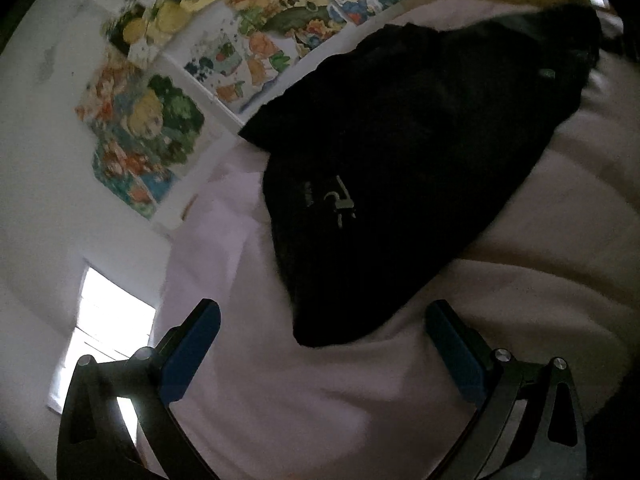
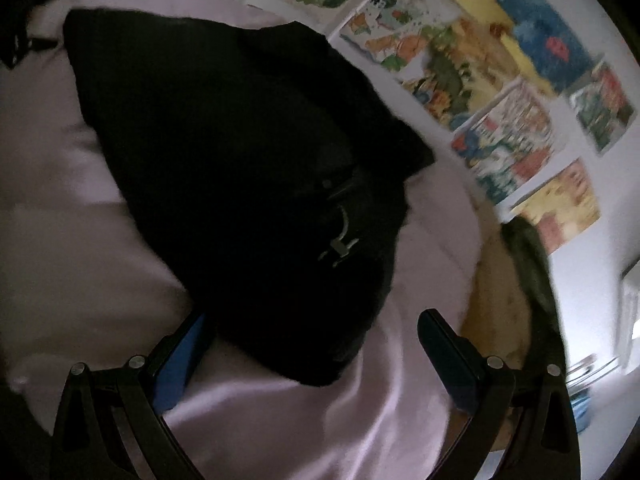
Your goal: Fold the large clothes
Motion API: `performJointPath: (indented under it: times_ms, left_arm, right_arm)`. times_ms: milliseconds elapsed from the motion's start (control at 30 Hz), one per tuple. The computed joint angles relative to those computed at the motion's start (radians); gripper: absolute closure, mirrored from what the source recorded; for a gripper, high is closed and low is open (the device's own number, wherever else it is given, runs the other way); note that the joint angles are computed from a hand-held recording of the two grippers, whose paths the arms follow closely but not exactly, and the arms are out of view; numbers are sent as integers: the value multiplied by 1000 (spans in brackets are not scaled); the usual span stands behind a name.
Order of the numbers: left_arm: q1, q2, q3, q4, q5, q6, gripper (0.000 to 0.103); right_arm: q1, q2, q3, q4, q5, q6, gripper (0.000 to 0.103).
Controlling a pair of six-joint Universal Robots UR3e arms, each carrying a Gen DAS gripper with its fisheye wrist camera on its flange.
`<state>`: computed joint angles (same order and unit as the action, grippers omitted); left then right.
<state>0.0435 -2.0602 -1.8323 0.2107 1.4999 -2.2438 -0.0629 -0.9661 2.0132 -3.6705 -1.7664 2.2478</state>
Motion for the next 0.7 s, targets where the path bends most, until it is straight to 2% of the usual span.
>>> performJointPath:
  times_ms: [133, 233, 300, 333, 367, 400, 467, 500, 533, 567, 633, 700]
  left_arm:
    - [-13, -97, 20, 148, 28, 46, 1]
    - [-26, -133, 53, 185, 41, 57, 3]
    - [-28, -144, 74, 201, 43, 52, 15]
    - [-28, -138, 83, 185, 37, 49, 32]
    - [-27, -131, 89, 170, 34, 45, 45]
    - [-24, -121, 98, 139, 25, 39, 48]
    - [-33, -114, 111, 110, 30, 34, 59]
    - [-42, -119, 120, 109, 43, 39, 61]
    - [-55, -121, 123, 115, 61, 37, 68]
    - [-69, -113, 115, 112, 78, 31, 79]
    - [-92, -108, 143, 72, 115, 17, 85]
    - [-95, -94, 162, 44, 111, -8, 92]
  right_arm:
    - [14, 91, -34, -148, -43, -76, 0]
    - [14, 124, -44, -206, -38, -114, 0]
    - [13, 154, -46, -277, -29, -160, 2]
    - [13, 168, -46, -313, -25, -187, 10]
    - [16, 175, -41, -336, -22, -208, 24]
    - [18, 172, -36, -339, -15, -220, 31]
    - [18, 161, -18, -335, 6, -236, 60]
    - [20, 160, -15, -331, 6, -241, 66]
    - [25, 152, -13, -316, 6, -243, 75]
    - [31, 148, -13, -313, 1, -237, 79]
    - [34, 99, -12, -236, 0, -182, 87]
    - [25, 12, -16, -105, 26, -69, 90]
